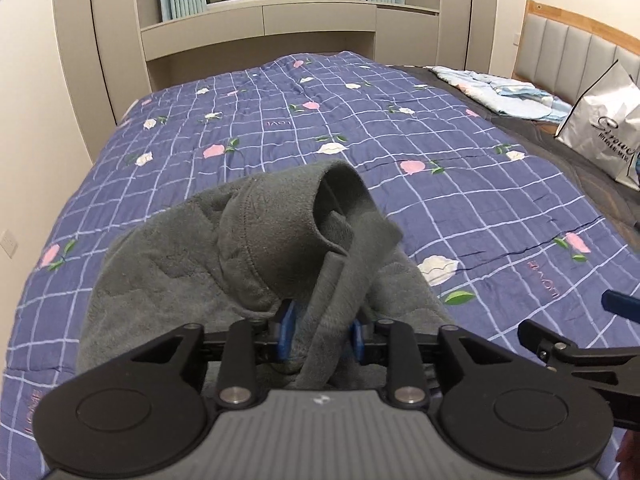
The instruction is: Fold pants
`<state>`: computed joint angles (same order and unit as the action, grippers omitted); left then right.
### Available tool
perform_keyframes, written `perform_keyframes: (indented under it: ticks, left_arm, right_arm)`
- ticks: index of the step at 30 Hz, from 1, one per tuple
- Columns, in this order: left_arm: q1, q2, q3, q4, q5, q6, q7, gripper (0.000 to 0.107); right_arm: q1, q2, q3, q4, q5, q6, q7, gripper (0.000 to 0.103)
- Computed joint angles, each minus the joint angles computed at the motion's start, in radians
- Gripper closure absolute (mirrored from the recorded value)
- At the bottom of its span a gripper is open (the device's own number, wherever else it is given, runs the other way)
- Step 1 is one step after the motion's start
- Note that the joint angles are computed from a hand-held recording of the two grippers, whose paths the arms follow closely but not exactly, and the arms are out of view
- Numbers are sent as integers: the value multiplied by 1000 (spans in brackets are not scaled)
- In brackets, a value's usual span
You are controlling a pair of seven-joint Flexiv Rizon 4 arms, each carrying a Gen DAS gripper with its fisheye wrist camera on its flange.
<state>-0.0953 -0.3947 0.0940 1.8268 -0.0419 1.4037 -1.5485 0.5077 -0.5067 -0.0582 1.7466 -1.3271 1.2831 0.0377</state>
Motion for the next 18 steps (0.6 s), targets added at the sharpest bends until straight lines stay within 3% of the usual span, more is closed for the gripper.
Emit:
perform_keyframes:
  ticks: [3,7,10,12,16,18]
  left_arm:
    - [48,10,-66,25,-66,0,48,67]
    - [64,16,-91,45,-111,11,80,62]
    - [90,29,-127,66,-165,25,118,49]
    - [113,42,-161,89,-212,50,151,30]
    - [172,78,-239,140,-321,107,228,16]
    - [176,95,-238,159,-353,132,243,9]
  right_arm:
    - [1,5,3,6,6,-14,-7,0]
    - [0,15,6,13,7,-30,-10,0]
    - [0,21,9,18,1,-44,-6,0]
    - [-1,24,14,20,3,-54,-8,0]
    - [-2,28,15,20,-21,-53,11,0]
    - [-9,30,4,18,-87,-10,74,0]
